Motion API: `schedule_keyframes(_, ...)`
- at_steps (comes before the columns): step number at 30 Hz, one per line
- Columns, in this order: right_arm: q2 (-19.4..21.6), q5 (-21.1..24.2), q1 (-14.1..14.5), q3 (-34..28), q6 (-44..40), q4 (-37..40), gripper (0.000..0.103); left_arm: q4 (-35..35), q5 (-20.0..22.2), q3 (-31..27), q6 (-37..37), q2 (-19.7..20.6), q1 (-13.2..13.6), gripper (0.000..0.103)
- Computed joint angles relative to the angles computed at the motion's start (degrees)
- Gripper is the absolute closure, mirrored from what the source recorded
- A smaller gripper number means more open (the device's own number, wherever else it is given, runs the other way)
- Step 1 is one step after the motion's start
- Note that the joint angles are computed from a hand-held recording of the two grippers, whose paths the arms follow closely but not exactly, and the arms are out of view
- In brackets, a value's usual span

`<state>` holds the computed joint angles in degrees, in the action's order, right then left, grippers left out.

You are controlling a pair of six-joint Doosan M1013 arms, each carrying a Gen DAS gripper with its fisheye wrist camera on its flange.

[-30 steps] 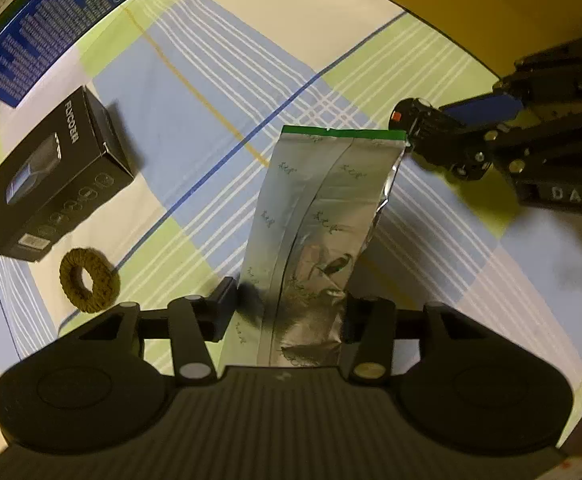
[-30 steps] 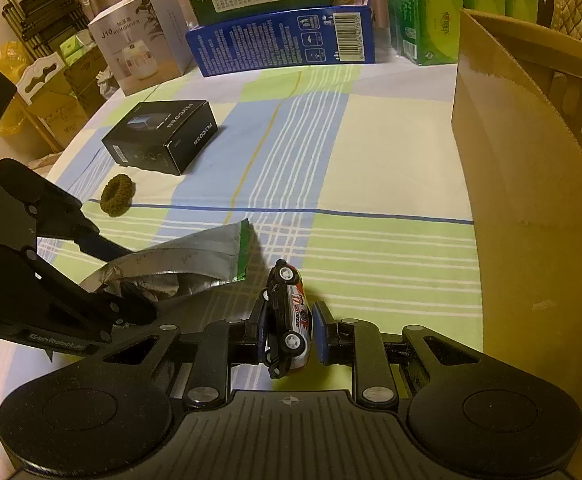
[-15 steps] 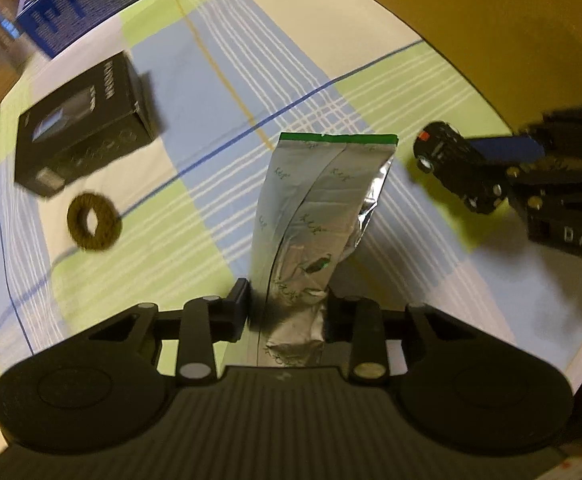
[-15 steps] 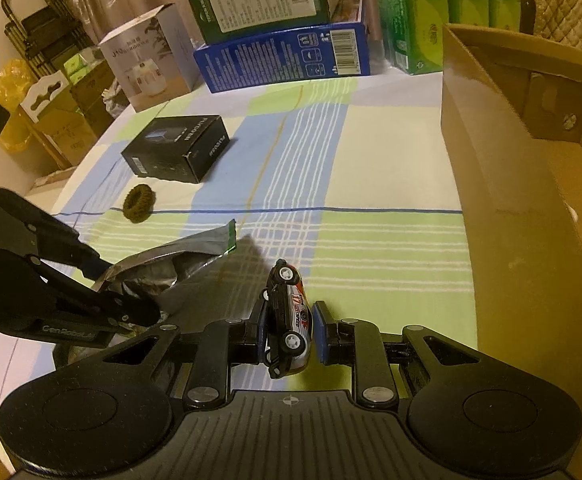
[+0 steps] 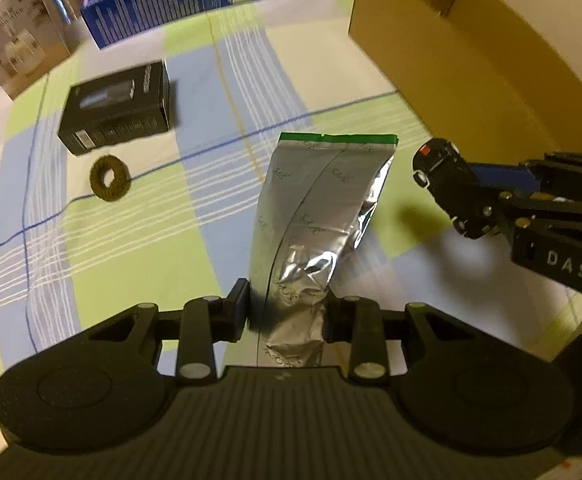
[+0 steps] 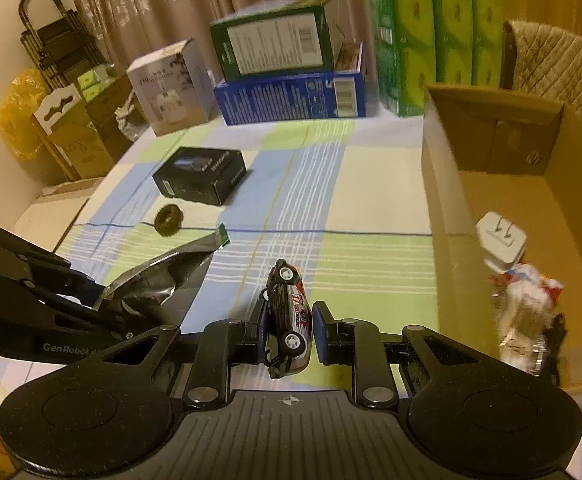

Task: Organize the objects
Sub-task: 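Lift the foil bag with the left tool while the right tool carries the car toward the box, then lower the foil bag and toy car into the cardboard box with both tools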

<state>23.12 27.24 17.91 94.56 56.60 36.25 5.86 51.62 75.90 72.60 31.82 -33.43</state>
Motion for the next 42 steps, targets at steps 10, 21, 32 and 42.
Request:
schedule_keyframes(10,-4.53,-0.62,-0.84,2.9,-1.61,0.58,0.083,3.22,-2.25,1.84,-4.22,-3.65,-3.22,0.074)
schedule_keyframes(21,-8.21,-1.53,-3.01,5.07,-4.28,2.68,0.083,4.49,-2.24,0.77,-4.62,-4.91,-5.79,0.074)
schedule_keyframes(32,-9.98,-2.24,-4.99,6.06,-5.1,3.19,0.083,4.18,-2.31,-1.07,-3.76,-4.68,-7.2,0.074)
schedule_keyframes(42,-10.84,-2.81,-6.66,6.53,-5.33,3.46,0.083,2.13,-3.08,-3.3,-2.46,-3.67,-8.1,0.074)
